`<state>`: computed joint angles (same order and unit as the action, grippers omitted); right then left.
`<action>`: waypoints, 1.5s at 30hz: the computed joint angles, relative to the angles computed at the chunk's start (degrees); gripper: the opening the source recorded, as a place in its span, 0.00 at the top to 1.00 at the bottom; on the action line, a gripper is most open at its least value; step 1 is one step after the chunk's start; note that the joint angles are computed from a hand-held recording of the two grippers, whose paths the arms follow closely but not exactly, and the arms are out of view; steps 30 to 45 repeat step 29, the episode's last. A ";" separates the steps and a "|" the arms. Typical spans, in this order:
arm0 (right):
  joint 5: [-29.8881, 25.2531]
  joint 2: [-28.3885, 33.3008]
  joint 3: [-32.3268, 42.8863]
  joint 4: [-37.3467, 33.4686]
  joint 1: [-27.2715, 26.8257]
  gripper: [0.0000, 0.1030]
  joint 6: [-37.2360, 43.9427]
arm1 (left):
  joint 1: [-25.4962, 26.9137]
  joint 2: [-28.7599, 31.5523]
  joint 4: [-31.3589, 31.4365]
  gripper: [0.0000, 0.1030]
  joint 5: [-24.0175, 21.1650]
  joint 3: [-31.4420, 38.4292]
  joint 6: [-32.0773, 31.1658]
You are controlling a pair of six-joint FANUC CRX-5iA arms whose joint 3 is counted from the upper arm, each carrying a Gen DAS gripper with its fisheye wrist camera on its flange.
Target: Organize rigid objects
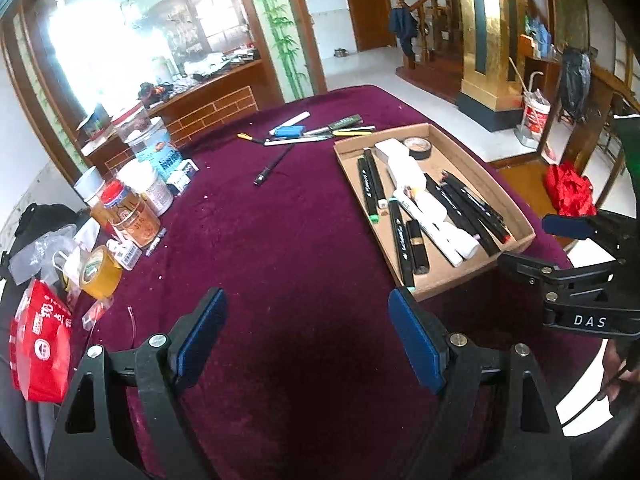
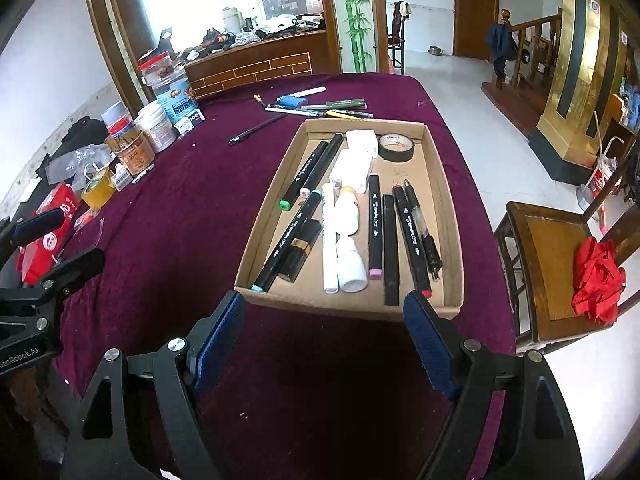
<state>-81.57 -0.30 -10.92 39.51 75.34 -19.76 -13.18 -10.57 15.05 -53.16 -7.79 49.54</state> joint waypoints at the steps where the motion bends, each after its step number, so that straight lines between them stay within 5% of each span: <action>1: 0.00 0.03 -0.02 0.05 0.09 0.25 -0.32 | 0.01 0.06 -0.29 0.20 -0.30 0.17 0.16; 16: -0.78 -0.23 -0.40 0.06 0.75 0.25 -3.10 | -2.24 -0.54 -4.44 0.19 2.14 -0.17 -0.55; 28: -1.37 -1.87 -2.16 -0.47 1.53 0.25 -6.55 | -2.76 -0.77 1.63 0.20 0.42 -2.25 -7.70; 45: -1.37 -1.87 -2.16 -0.47 1.53 0.25 -6.55 | -2.99 -0.74 1.41 0.20 0.52 -2.23 -7.71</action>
